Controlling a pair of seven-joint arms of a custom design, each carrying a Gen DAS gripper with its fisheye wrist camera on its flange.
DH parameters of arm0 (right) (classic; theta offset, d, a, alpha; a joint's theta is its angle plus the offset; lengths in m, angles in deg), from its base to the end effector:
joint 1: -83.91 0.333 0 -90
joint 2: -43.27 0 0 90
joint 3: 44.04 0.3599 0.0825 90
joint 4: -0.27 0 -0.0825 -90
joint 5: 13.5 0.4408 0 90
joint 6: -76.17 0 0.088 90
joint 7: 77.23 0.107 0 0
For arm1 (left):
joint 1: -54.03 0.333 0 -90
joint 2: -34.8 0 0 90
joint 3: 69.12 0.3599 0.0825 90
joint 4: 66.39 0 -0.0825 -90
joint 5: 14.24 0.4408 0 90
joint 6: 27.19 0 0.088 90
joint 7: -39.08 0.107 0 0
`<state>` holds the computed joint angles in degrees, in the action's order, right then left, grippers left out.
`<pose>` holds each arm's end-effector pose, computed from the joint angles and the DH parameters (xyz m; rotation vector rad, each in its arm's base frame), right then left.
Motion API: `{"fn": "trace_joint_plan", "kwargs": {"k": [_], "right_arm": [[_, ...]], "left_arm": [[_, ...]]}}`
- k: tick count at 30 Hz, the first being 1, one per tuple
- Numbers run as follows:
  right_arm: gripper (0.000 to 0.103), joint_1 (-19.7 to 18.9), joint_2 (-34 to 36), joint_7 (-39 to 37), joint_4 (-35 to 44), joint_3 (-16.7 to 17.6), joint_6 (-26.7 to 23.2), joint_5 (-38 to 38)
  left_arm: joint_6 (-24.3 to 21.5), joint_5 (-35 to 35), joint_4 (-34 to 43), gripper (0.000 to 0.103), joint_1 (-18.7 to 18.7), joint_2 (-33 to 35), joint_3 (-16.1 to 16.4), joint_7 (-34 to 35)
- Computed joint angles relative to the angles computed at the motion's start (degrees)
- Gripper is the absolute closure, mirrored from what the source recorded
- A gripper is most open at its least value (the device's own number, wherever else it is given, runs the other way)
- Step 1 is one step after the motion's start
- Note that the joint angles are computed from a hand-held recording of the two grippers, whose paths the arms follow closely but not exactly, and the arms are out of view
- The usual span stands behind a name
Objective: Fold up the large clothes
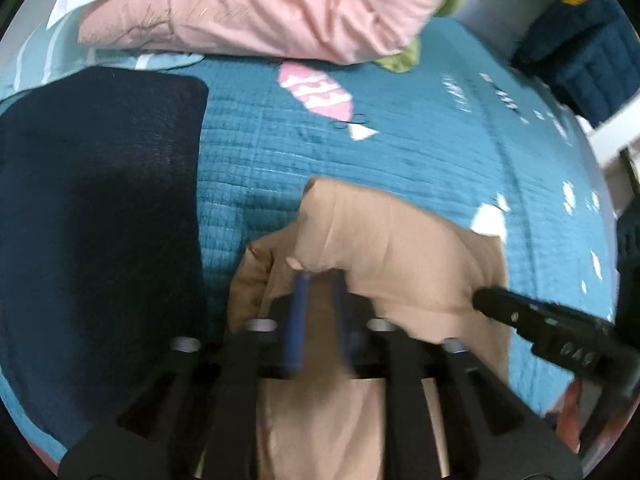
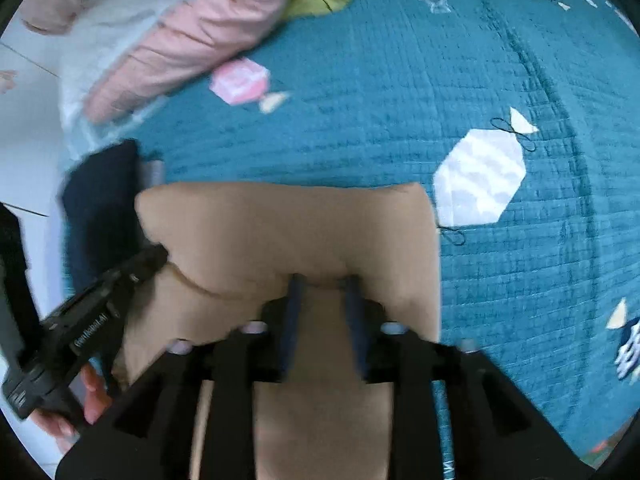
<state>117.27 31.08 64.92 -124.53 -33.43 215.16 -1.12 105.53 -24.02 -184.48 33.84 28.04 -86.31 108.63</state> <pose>0.4058 0.4011 0.5500 -1.6271 2.1342 0.2210 0.4729 -0.3732 0.5460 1.9404 -2.3914 0.5999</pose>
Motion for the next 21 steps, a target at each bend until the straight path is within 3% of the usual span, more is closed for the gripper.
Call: {"fn": "trace_joint_plan", "kwargs": {"k": [1, 2, 3, 5, 9, 13, 17, 21], "right_arm": [[0.031, 0.0, -1.4, 0.7, -1.0, 0.3, 0.7, -0.5], [0.015, -0.7, -3.2, 3.3, -1.8, 1.3, 0.2, -3.6], [0.01, -1.1, -4.5, 5.4, -2.5, 2.1, 0.0, -6.2], [0.008, -1.2, -7.9, 7.8, -4.9, 2.8, 1.1, -9.5], [0.008, 1.1, -10.4, 8.3, -8.8, 1.1, 3.1, -6.5], [0.008, 3.8, -11.9, 6.7, -12.8, -0.9, 5.1, -1.4], [0.008, 6.1, -11.6, 4.8, -14.8, -3.0, 5.1, 5.2], [0.008, 9.0, -10.5, -1.7, -16.9, -4.9, 11.1, 12.9]], "left_arm": [[-0.9, 2.1, -0.4, 0.01, 0.2, -1.3, -0.2, -1.5], [0.9, 3.2, -2.1, 0.004, 0.5, -2.8, -0.4, -3.1], [2.1, 2.6, -3.7, 0.004, 0.5, -4.6, -0.2, -2.9], [2.5, 0.0, -5.5, 0.004, 0.0, -6.7, 0.6, 1.0], [0.8, -1.7, -7.1, 0.004, -0.1, -8.1, 0.6, 3.6], [-1.6, -12.3, -8.1, 0.004, -2.1, -7.6, 2.8, 11.9], [-4.6, -22.2, -8.5, 0.004, -1.3, -5.1, 3.9, 12.6], [-4.4, -22.1, -8.2, 0.004, -0.7, -4.1, 2.8, 14.1]]}}
